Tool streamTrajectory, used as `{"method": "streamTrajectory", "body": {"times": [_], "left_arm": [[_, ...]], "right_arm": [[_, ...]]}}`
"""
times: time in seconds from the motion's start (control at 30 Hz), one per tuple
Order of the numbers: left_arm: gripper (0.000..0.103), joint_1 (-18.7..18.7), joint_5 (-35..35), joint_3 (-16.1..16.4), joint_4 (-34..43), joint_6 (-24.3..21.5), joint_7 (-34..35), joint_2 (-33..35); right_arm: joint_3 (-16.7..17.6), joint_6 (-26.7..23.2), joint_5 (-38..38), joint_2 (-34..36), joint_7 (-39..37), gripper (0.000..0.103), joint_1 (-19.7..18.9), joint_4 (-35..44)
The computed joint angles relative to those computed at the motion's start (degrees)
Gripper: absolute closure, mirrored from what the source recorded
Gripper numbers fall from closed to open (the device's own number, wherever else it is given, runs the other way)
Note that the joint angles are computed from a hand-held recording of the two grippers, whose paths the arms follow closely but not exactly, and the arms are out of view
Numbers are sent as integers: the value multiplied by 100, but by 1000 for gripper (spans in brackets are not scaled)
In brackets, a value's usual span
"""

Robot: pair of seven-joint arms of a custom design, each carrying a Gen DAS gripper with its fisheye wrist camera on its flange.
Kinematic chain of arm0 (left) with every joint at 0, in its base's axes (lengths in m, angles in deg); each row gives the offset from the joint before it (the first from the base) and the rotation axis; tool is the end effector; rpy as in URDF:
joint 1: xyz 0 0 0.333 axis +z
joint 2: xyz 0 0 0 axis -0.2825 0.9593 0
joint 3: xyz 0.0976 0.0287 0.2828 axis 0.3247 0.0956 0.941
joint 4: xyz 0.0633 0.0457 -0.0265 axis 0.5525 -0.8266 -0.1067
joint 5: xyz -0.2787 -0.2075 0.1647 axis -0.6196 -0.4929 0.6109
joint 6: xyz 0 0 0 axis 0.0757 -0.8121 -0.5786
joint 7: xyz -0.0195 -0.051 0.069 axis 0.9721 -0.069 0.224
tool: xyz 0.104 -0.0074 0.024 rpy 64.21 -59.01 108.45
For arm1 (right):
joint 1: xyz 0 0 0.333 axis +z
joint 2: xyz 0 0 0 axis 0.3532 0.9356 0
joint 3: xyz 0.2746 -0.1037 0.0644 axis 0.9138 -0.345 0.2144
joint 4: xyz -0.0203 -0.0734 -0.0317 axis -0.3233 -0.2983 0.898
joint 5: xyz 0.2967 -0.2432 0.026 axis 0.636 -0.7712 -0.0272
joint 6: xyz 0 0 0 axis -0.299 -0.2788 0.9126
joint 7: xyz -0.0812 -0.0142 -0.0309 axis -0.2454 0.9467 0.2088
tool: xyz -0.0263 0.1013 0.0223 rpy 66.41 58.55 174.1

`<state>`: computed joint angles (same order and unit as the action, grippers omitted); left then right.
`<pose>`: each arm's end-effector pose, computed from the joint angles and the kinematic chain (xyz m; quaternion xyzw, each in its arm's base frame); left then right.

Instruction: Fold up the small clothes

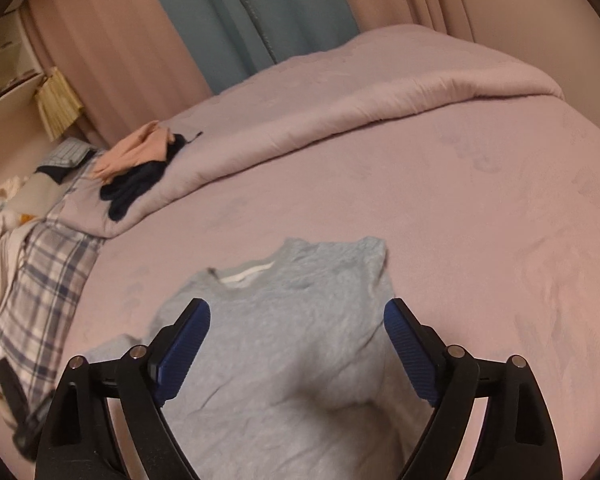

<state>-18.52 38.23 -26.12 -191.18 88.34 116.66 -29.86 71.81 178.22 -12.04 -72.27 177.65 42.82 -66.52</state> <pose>0.5384 -0.0977 0.5712 -0.8012 0.4759 -0.3369 0.1346 0.5612 0.2915 0.6001 -0.5774 0.7090 -0.1429 0.3788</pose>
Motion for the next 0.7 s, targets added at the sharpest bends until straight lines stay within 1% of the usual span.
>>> {"method": "streamTrajectory", "body": {"times": [0.03, 0.13, 0.17, 0.23, 0.33, 0.4, 0.47, 0.57, 0.6, 0.63, 0.67, 0.7], "left_arm": [[11, 20, -58, 37, -52, 36, -26, -9], [11, 139, -236, 168, -314, 178, -126, -148], [11, 201, -266, 206, -405, 235, -187, -196], [11, 300, -352, 269, -489, 308, -287, -206], [12, 437, -598, 392, -572, 461, -440, -168], [13, 472, -878, 484, -561, 609, -467, -87], [16, 423, -1380, 623, -453, 761, -264, 89], [23, 477, -1769, 658, -189, 768, -127, 355], [29, 500, -1871, 650, -120, 804, -85, 436], [39, 523, -1977, 644, -66, 852, -38, 511], [45, 559, -2005, 626, -16, 873, -56, 582], [60, 600, -1988, 607, 33, 868, -111, 646]], "right_arm": [[4, -22, -40, 20, 11, 15, 14, 31], [40, -131, -337, -156, 163, 15, 103, -232], [62, -255, -545, -193, 306, 15, 147, -291], [93, -357, -704, -201, 417, 15, 171, -336], [165, -476, -592, -302, 400, 15, 197, -520], [208, -498, -458, -374, 312, 15, 203, -630], [239, -601, -563, -434, 404, 15, 219, -664], [257, -680, -733, -504, 584, 15, 207, -697], [265, -693, -799, -524, 671, 15, 201, -711], [272, -727, -854, -533, 741, 15, 195, -710], [276, -764, -901, -540, 796, 15, 188, -701], [279, -796, -941, -547, 841, 15, 180, -694]]}}
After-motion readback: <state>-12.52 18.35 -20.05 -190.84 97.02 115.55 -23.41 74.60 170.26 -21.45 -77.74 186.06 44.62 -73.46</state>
